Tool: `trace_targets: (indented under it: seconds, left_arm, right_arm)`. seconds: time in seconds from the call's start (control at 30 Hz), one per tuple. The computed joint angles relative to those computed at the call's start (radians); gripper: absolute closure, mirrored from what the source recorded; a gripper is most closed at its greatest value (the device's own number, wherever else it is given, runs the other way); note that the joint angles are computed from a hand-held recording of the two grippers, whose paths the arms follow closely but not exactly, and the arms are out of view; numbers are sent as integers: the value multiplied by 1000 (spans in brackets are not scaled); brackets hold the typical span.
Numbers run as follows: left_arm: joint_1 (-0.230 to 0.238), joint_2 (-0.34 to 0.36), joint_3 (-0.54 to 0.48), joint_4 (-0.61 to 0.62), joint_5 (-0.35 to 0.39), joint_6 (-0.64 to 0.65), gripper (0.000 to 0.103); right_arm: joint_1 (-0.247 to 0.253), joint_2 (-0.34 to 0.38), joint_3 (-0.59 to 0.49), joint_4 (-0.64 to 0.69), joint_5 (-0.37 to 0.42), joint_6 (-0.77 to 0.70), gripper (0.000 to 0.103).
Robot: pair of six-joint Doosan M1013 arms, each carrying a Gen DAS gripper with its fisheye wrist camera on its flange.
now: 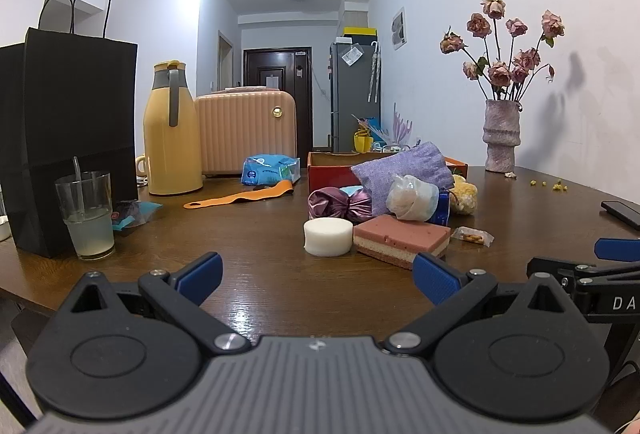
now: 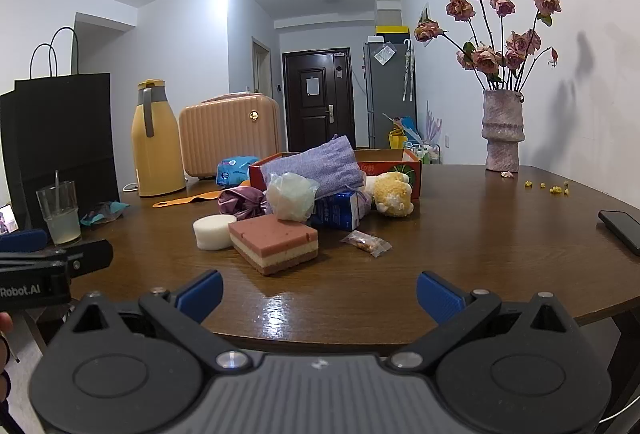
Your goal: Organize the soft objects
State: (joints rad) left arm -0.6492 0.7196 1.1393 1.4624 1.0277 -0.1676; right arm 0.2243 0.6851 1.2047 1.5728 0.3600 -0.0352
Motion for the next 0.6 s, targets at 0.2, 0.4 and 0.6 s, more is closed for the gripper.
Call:
trace_targets:
  seconds: [0.2,0.4,0.6]
  left_arm:
    - [1,0,1,-2,-3,1,0]
    - [2,-1,3,-3,-9,5,0]
    - [45,38,-63,-4,-46,59,0]
  right_arm:
    - [1,1,0,6,1,-8,0]
    - [1,1,2,10,-2,-13,0]
    - [2,35,-50,-28,-12,-10,0]
